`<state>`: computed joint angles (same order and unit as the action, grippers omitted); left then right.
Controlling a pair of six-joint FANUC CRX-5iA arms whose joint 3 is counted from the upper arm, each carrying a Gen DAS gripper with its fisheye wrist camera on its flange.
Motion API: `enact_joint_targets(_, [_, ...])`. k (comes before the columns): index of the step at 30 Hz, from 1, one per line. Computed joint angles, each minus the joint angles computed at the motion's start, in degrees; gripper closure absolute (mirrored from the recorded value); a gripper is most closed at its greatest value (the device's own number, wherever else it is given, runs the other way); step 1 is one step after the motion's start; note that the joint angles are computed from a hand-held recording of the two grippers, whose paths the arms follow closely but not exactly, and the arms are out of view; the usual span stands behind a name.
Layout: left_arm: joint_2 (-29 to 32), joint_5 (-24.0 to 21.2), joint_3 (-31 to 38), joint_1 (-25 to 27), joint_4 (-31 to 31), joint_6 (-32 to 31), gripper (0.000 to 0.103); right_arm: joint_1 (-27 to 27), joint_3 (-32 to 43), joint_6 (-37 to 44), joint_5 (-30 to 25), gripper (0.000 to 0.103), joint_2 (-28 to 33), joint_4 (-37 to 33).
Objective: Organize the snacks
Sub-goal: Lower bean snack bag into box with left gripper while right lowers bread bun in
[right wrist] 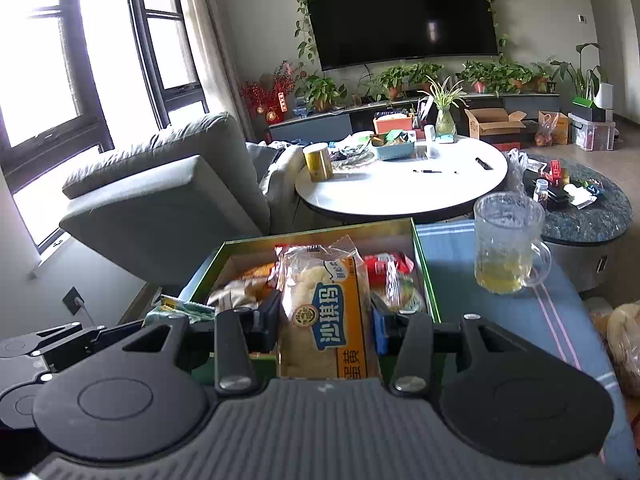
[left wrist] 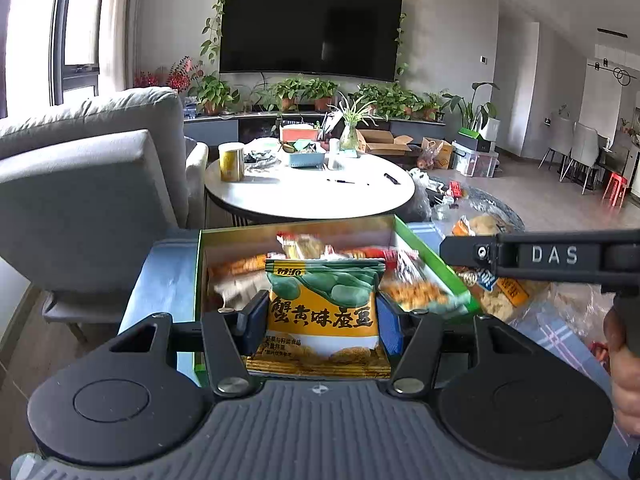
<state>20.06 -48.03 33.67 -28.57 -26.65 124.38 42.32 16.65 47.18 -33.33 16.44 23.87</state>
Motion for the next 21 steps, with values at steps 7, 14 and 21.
enact_joint_targets(7, [4.26,-1.71,6.42,1.49,0.83,-1.81,0.051,-0.68,5.36,1.74,-1.36,0.032,3.61,-1.85])
enact_joint_targets(14, [8.44,-3.49,11.15,3.33,2.57,-1.89,0.051,-1.54,12.5,4.35,-4.4,0.032,8.44,-5.43])
enact_joint_targets(21, [11.93,-4.2,14.9,4.6,4.62,-3.12,0.051,-2.2,18.04,6.15,-7.35,0.032,12.35,-7.6])
